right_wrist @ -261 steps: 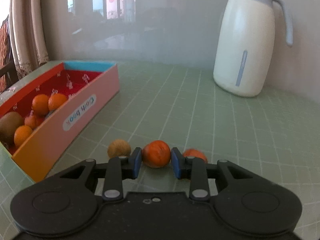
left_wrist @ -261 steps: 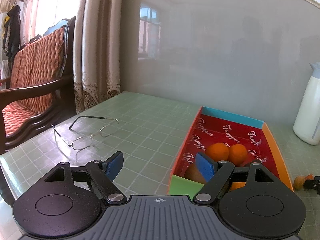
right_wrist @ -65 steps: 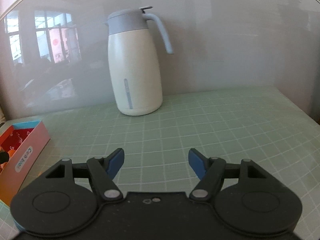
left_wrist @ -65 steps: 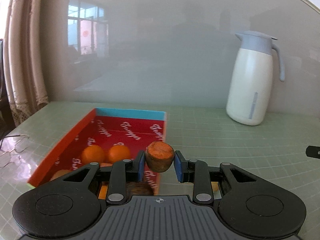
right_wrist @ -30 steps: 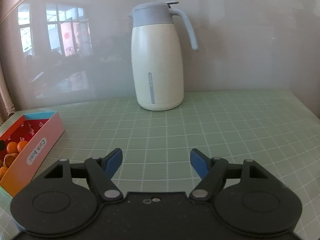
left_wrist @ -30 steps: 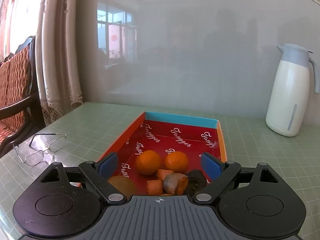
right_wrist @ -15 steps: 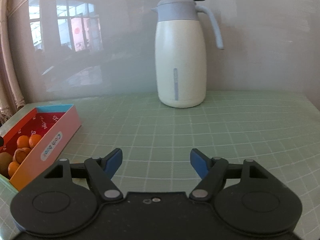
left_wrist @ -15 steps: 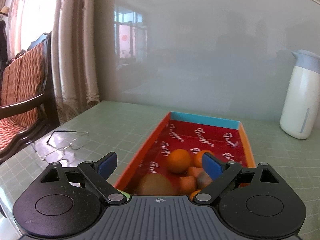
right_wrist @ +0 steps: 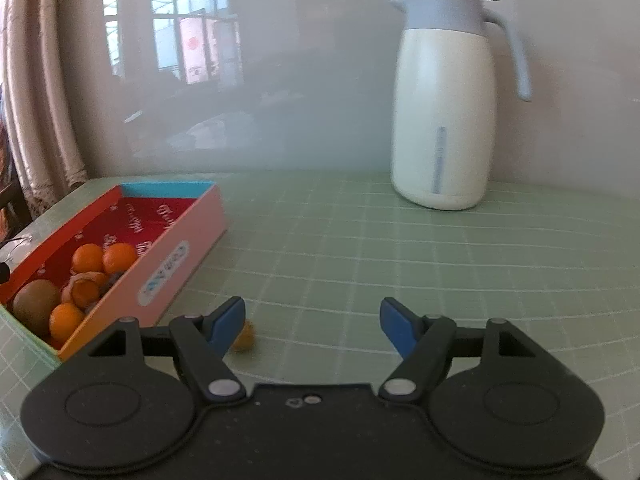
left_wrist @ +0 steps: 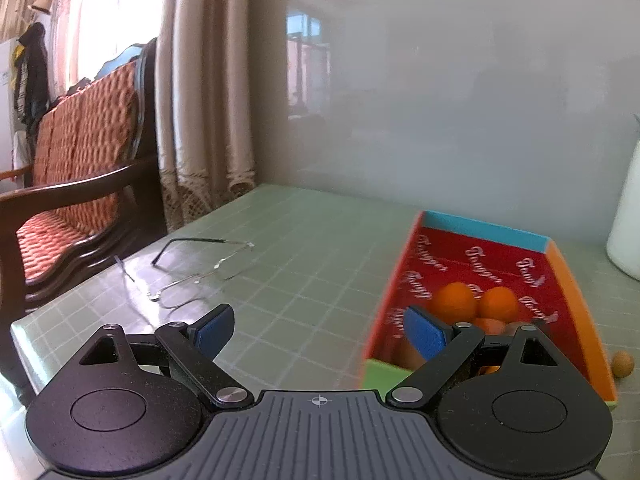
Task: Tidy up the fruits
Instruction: 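Reach the right tool to the tan round fruit and grasp it, then carry the tan fruit with the right tool into the box and release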
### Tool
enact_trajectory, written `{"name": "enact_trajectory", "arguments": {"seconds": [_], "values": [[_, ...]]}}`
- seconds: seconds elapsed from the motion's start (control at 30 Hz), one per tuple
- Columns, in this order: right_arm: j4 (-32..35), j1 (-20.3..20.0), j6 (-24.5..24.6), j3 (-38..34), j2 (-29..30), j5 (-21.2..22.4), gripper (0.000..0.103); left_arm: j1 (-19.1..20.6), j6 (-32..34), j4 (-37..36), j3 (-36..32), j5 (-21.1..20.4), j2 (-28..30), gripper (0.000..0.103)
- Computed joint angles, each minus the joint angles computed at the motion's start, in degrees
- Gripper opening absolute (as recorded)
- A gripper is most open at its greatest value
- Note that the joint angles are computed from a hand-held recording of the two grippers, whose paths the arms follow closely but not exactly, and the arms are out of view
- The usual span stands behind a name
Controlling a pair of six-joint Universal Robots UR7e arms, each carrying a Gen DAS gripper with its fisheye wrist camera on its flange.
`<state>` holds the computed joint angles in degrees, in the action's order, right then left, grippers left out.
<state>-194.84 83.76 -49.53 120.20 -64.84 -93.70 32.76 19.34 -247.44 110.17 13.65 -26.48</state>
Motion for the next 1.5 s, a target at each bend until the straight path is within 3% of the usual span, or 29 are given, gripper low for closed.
{"name": "enact_trajectory", "arguments": {"seconds": [0.37, 0.5, 0.63, 0.7, 0.77, 0.83, 0.93, 1.5], "values": [[-1.74, 2.21, -2.56, 0.05, 3.80, -2.31, 0.065, -0.05, -2.46, -1.87, 4.60, 2.75, -2.28, 0.092], [-2.21, 2.88, -3.21, -0.19, 5.10, -3.66, 0.060, -0.15, -5.47, -0.70, 6.27, 4.08, -2.73, 0.102], [-3.15, 3.63, -3.77, -0.60, 6.52, -5.53, 0.054, -0.22, -5.91, -1.20, 7.34, 4.96, -3.17, 0.103], [-3.08, 3.87, -3.58, -0.97, 7.08, -6.24, 0.049, -0.24, -5.53, -1.70, 7.56, 5.46, -3.31, 0.103], [-2.08, 4.12, -3.49, -1.38, 7.36, -7.18, 0.036, -0.28, -5.29, -2.17, 7.86, 5.75, -3.48, 0.103], [-1.47, 4.31, -3.35, -1.62, 7.65, -8.10, 0.034, -0.34, -5.58, -2.47, 8.23, 5.99, -3.73, 0.103], [-1.18, 4.49, -3.05, -1.52, 7.59, -8.12, 0.024, -0.37, -4.85, -3.67, 8.30, 5.98, -3.92, 0.103], [-1.13, 5.68, -1.08, -0.08, 5.08, -4.58, 0.024, -0.44, -4.56, -3.61, 7.99, 5.77, -3.94, 0.103]]}}
